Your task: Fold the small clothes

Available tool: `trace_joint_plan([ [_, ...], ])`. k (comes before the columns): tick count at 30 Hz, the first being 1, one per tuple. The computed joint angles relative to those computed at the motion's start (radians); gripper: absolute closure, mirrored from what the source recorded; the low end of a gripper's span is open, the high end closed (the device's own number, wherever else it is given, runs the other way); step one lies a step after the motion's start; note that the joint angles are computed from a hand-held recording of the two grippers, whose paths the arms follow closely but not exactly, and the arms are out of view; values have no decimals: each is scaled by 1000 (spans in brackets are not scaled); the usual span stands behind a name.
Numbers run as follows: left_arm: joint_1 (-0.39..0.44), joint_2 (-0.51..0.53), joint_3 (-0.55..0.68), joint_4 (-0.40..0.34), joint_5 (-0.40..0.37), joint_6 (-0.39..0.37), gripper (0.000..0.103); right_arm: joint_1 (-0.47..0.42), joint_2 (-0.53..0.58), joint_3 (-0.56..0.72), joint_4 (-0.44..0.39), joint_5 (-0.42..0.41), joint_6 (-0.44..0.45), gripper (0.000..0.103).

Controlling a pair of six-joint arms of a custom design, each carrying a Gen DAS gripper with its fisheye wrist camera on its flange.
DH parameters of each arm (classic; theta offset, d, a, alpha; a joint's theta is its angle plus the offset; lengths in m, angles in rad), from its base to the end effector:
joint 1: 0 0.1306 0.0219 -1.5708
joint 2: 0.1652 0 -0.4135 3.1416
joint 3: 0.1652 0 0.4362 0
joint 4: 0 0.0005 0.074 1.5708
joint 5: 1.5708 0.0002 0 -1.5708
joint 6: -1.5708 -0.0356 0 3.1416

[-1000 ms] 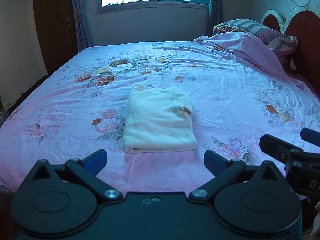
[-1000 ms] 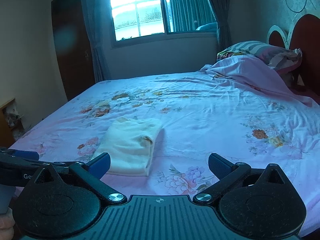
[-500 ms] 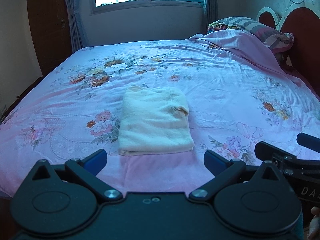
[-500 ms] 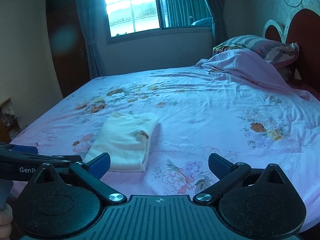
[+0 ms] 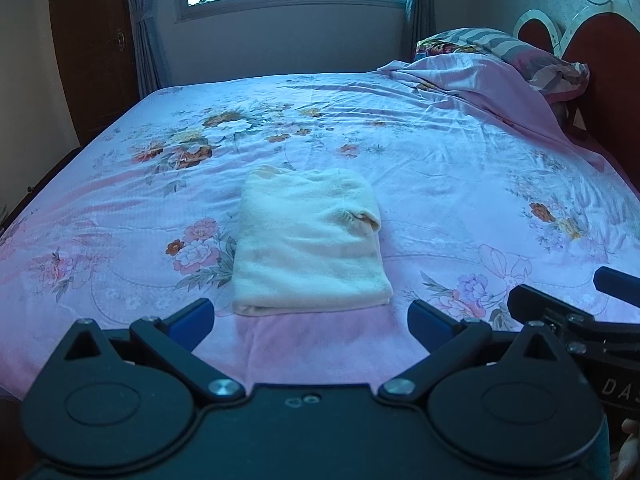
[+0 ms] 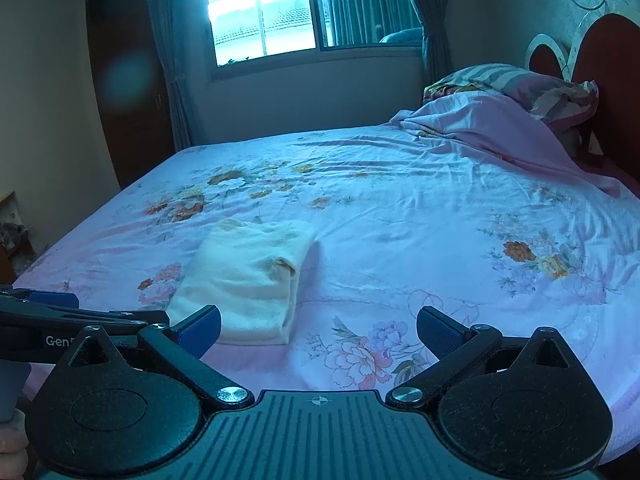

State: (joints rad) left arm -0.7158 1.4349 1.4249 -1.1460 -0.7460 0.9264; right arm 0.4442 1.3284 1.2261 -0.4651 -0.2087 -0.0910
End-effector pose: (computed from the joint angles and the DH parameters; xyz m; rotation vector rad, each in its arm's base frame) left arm 0.4006 -0.3171 0.4478 -0.4327 2.2815 0.2607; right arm 0.4626 0.2278 0.4397 -0.5036 2.1130 0.5336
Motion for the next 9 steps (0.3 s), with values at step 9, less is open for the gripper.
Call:
trace_joint_plan([
  [9,65,-15,-36,130,41,-91,2,20,63,57,0,29,-1,0],
])
